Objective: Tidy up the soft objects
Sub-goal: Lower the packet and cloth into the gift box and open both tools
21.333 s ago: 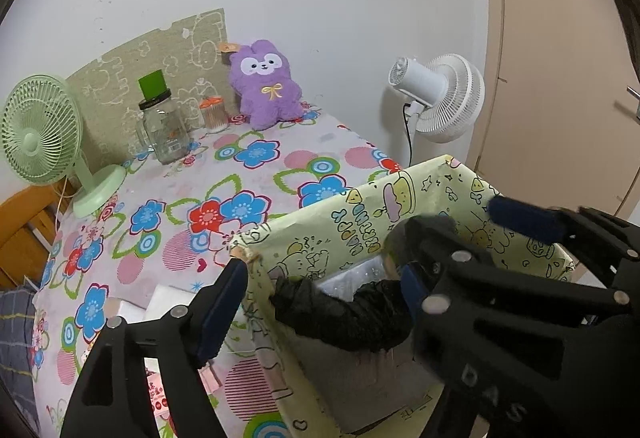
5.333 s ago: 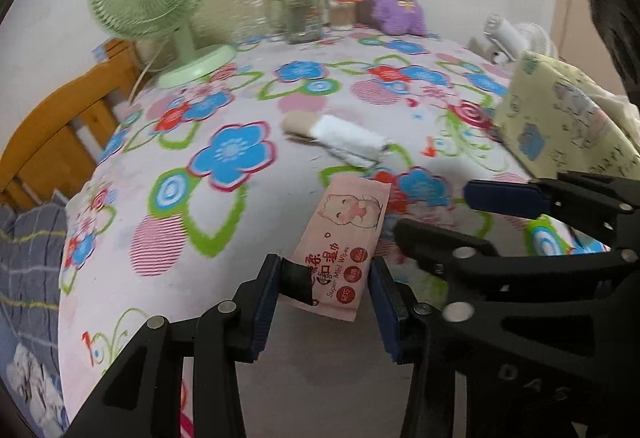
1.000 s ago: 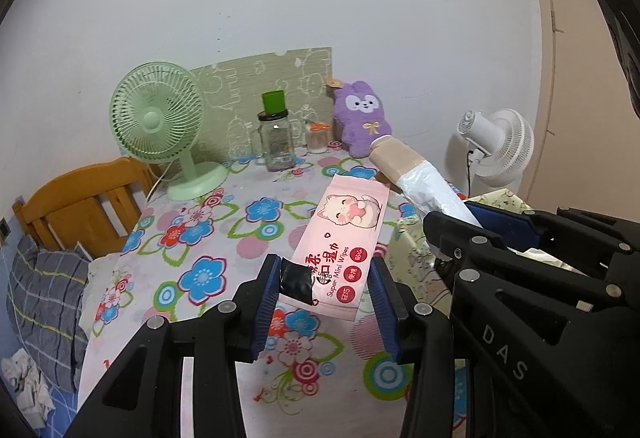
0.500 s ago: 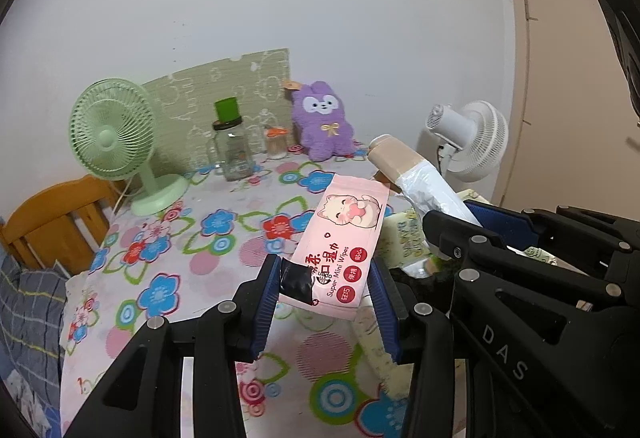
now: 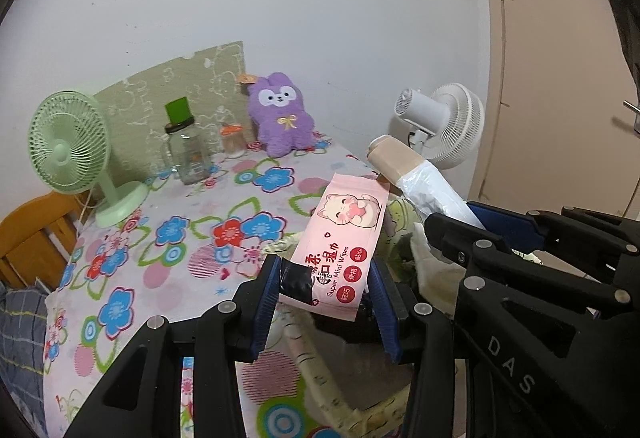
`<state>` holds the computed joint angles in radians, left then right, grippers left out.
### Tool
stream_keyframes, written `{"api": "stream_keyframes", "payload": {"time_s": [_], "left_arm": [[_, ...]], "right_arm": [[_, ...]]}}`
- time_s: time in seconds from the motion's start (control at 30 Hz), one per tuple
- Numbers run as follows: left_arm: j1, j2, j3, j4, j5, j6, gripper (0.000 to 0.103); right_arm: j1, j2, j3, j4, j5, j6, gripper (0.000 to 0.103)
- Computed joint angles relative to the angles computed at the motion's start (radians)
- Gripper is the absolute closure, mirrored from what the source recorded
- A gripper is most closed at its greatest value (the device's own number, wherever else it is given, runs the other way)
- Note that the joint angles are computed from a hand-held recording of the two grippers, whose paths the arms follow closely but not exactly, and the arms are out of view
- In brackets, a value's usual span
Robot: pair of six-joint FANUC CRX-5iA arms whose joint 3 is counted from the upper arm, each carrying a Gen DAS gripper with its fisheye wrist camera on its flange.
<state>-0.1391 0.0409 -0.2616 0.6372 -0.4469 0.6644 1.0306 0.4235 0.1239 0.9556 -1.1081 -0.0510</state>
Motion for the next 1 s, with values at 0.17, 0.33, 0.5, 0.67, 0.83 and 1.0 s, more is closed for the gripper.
{"api": "stream_keyframes", "payload": {"time_s": [0.17,0.33,0.5,0.67,0.83,1.0], "left_arm": [[-0.016,0.032,0.032,-0.031,-0.02,0.031,0.058],[-0.026,0.066,0.074,-0.095,-0.063,0.08,0.057],[-0.02,0.098,0.121,-0.141,-0.149,0.113,0.055],[-0.016,0.085,0.109,-0.165,-0.122,0.117,0.036],[-0.005,0.071,0.086,-0.143,-0.093,0.076,0.027],[0.013,0.071,0.088,-0.155,-0.091,0.074,0.021]], "right_arm": [[-0.014,-0.017,-0.032,-0.012,0.02,-0.014,0.077],[-0.023,-0.028,-0.056,-0.028,0.038,-0.019,0.077],[-0.03,-0.029,-0.061,-0.048,0.047,-0.017,0.077],[-0.033,-0.018,-0.047,-0.061,0.056,-0.003,0.077],[-0.035,0.0,-0.023,-0.077,0.069,0.022,0.077],[-0.036,0.019,0.003,-0.092,0.086,0.052,0.077]]}}
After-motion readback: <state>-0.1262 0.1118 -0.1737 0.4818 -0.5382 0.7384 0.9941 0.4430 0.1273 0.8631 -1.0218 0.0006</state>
